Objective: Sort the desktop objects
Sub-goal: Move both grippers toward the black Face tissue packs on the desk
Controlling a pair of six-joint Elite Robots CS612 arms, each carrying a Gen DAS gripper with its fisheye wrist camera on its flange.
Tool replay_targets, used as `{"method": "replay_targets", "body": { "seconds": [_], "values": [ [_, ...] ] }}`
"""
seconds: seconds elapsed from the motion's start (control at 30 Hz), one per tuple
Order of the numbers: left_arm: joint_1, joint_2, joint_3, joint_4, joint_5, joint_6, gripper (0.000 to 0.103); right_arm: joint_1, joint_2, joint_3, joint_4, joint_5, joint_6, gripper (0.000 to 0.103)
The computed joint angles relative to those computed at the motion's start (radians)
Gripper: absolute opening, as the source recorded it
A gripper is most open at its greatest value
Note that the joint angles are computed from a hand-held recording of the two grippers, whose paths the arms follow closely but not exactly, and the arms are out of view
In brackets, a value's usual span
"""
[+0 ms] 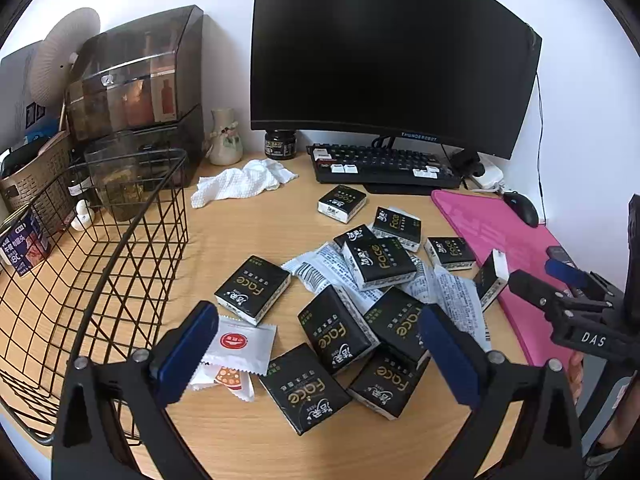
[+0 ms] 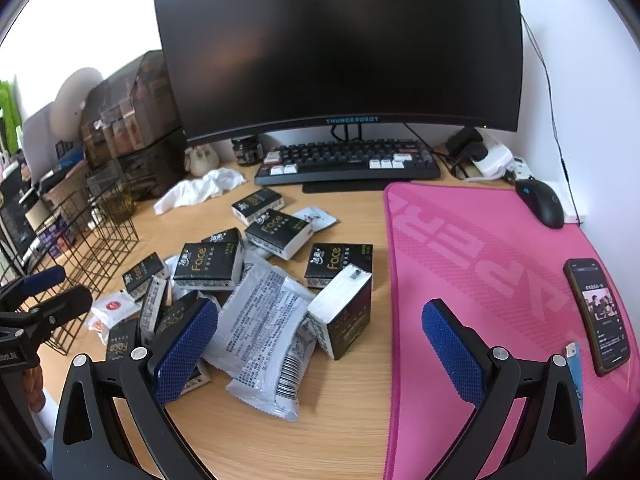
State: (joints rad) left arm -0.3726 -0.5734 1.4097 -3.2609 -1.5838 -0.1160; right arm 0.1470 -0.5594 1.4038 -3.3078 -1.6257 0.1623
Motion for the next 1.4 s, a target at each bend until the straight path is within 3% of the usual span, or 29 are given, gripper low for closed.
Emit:
{"method": "replay_targets", "body": {
  "seconds": [0.33,0.43,0.57,0.77,0.9,1.07,1.17,1.23,1.3,1.4],
  "values": [
    [-0.017,-0.002,0.000,0.042,0.038,0.040,0.100,-0.004,0.000,-0.003,0.014,0.006,-0.001,0.103],
    [-0.015,0.000,-0.001,0.054,-0.019,0.067,0.100,-0.005,0.002,-0.006,0.022,0.006,0.000,0.103],
    [-0.018,0.007,-0.013,0.099,-0.043,0.080,0.100,-0.006,0.004,-0.008,0.027,0.013,-0.005,0.103],
    [-0.011,0.009,-0.020,0.205,-0.032,0.013,0.100,-0.007,0.005,-0.010,0.036,0.017,-0.008,0.103],
    [-0.006,0.018,-0.033,0.256,-0.006,-0.019,0.089,-0.009,0.008,-0.014,0.043,0.020,-0.007,0.103],
    [-0.005,0.032,-0.051,0.282,0.034,-0.035,0.088,-0.012,0.018,-0.027,0.064,0.026,-0.012,0.103],
    [0.000,0.040,-0.064,0.293,0.021,-0.038,0.085,-0.016,0.022,-0.032,0.073,0.024,0.000,0.103],
    [0.003,0.041,-0.069,0.299,0.022,-0.041,0.081,-0.017,0.025,-0.034,0.077,0.022,0.002,0.103],
    [0.004,0.043,-0.078,0.324,0.042,-0.043,0.071,-0.018,0.028,-0.039,0.085,0.024,0.003,0.103],
    [0.004,0.043,-0.079,0.338,0.055,-0.043,0.070,-0.018,0.034,-0.048,0.097,0.025,0.003,0.103]
  ]
}}
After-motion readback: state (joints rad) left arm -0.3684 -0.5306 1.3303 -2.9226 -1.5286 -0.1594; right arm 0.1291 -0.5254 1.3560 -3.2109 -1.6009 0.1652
